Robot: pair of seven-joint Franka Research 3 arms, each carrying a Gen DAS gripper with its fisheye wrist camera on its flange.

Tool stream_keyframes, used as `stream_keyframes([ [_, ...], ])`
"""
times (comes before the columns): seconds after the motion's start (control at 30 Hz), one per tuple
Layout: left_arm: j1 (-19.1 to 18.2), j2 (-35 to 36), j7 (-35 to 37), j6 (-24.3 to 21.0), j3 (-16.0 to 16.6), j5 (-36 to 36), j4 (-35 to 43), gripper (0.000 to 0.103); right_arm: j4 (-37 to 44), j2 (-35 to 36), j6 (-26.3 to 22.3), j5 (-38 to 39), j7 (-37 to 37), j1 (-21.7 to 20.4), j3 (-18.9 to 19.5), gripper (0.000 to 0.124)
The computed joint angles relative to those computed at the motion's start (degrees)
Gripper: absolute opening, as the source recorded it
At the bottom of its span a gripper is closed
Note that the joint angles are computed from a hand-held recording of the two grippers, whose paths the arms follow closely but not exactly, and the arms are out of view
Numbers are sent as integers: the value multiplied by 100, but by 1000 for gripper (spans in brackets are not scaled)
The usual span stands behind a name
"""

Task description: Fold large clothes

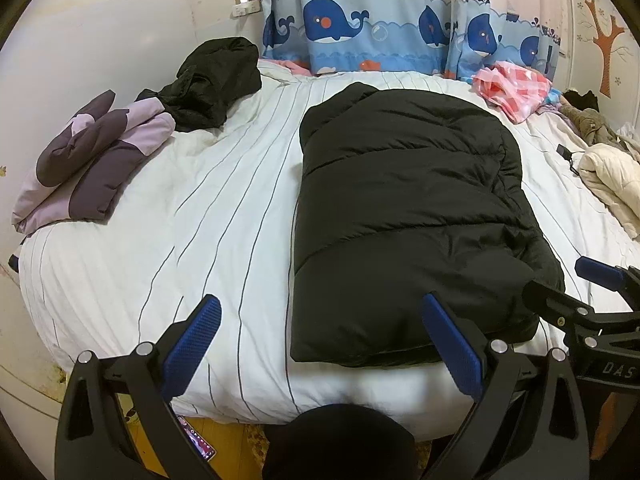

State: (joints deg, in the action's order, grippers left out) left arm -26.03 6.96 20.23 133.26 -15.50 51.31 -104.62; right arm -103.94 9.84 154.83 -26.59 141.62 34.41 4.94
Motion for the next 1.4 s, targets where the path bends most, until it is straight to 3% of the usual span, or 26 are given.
stream_keyframes([
  [1.4,88,-93,176,205,-23,-321,-107,96,123,134,-88,417,-564,-30,-31,97],
])
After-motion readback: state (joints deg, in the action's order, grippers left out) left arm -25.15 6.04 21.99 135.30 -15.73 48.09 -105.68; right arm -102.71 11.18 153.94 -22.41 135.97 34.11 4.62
